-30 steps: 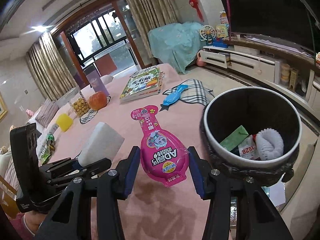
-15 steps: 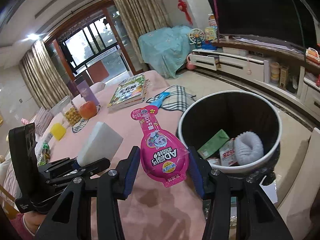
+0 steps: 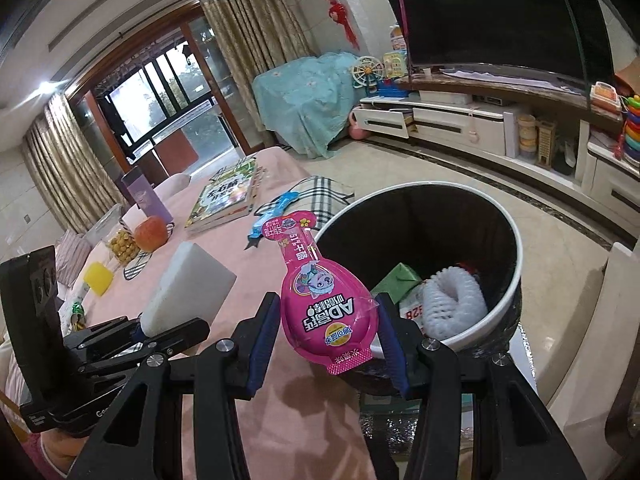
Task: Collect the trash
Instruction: 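Lower the white block and pink bottle down into the bin opening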
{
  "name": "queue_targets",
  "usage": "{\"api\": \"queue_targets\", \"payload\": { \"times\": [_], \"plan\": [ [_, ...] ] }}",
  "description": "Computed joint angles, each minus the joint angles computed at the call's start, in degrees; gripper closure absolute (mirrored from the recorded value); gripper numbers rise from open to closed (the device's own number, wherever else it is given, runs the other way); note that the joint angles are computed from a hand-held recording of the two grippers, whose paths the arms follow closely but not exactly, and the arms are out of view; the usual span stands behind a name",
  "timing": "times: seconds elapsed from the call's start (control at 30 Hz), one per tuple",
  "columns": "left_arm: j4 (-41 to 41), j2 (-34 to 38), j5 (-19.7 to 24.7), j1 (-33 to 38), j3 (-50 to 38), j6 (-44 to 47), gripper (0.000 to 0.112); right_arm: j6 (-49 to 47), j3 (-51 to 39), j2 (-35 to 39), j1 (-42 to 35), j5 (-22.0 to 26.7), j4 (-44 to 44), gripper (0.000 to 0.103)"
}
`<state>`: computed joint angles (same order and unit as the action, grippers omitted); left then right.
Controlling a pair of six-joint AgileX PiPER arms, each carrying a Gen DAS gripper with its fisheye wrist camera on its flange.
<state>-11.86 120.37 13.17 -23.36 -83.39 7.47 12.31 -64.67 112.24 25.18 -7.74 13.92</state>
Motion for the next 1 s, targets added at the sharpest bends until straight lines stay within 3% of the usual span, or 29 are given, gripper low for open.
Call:
{"api": "queue_targets", "payload": {
  "times": [0.7, 0.9, 1.0],
  "plan": [
    [5.4, 5.7, 6.1, -2.7, -11.9, -4.7, 0.087, 8.5, -1.8, 0.6, -4.6, 2.6, -9.5, 0.054],
    [6.1, 7.1, 7.8, -3.2, -14.9, -5.2, 0.087, 16.8, -1.7, 0.7, -6.2, 2.7, -18.1, 0.054],
    [7.2, 8.0, 8.8, -3.8, -17.0, -5.9, 0.087, 16.7, -1.5, 0.5, -6.6, 2.9, -18.3, 0.054]
  ]
}}
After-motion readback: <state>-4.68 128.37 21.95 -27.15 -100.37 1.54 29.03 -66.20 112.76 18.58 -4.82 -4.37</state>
